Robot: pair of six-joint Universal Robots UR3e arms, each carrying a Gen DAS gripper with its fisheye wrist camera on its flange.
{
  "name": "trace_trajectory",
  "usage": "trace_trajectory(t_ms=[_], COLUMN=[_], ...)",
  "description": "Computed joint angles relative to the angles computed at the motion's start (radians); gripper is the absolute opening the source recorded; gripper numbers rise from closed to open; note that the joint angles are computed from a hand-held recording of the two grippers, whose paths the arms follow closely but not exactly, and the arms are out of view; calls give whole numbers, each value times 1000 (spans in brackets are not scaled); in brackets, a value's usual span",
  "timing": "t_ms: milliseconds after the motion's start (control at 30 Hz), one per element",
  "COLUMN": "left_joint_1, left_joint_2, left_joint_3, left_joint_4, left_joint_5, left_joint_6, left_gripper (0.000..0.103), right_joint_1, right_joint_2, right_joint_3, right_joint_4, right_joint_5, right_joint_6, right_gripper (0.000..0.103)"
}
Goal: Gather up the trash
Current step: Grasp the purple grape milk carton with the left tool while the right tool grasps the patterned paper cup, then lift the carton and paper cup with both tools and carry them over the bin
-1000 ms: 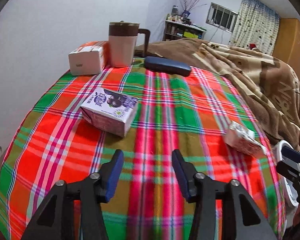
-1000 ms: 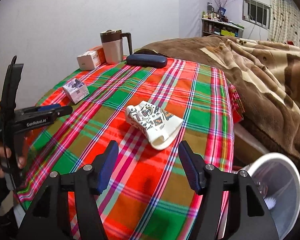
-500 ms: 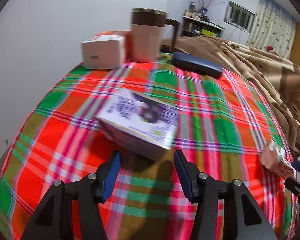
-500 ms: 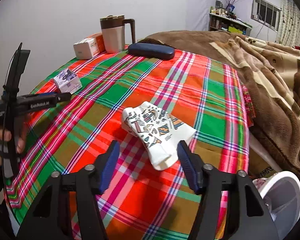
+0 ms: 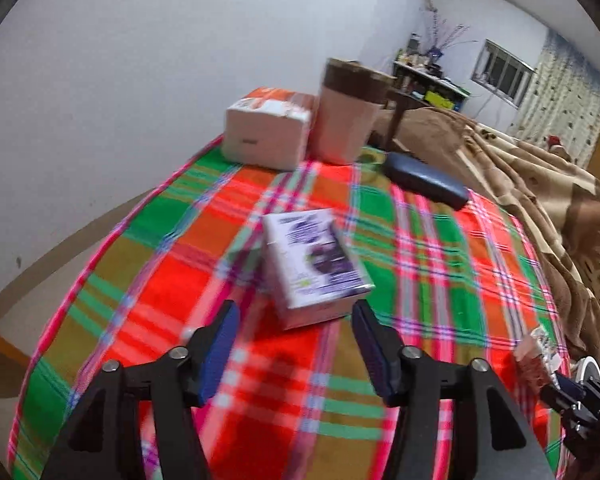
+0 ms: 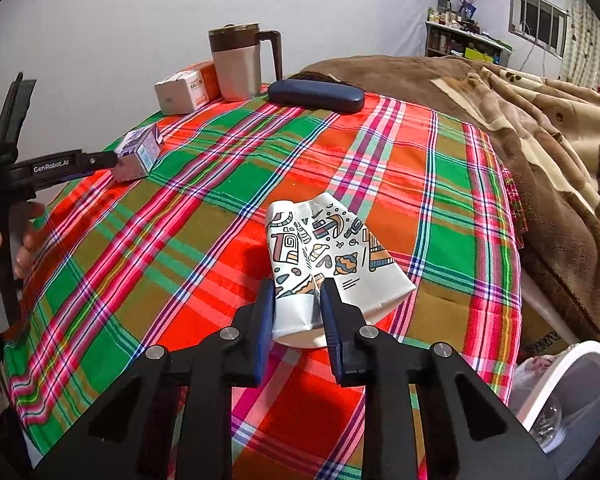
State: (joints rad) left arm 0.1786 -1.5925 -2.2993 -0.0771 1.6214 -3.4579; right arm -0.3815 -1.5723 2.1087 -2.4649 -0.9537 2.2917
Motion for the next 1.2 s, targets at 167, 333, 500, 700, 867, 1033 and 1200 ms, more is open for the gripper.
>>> trace_trajectory(t_ms=[167, 333, 500, 700, 867, 1033, 1200], left_joint_1=[-62, -69, -59, -47, -80, -148, -238], left_joint_2=[-140, -203, -251, -256, -190, -106, -32], left_joint_3=[135, 187, 243, 237, 176, 112, 72], left_joint_4=[-22, -12, -51, -63, -40, -32, -43], left_joint_5=[66, 109, 126, 104, 99, 91, 94], left_joint_6=[-33, -56, -57, -41, -11, -5, -21], left_gripper=[67, 73, 73, 59, 57, 57, 57], right_joint_1=[-4, -5, -6, -20, -59, -110, -175], right_joint_2=[8, 16, 22, 6, -40, -106, -190], right_joint_3=[-6, -8, -8, 2, 32, 72, 103], right_joint_4=[2, 0, -1, 11, 34, 82, 169], right_joint_5=[7, 13, 18, 30, 61, 84, 115], right_joint_6=[10, 15, 19, 19, 10, -19, -69], right_gripper=[24, 24, 24, 23, 20, 19, 19])
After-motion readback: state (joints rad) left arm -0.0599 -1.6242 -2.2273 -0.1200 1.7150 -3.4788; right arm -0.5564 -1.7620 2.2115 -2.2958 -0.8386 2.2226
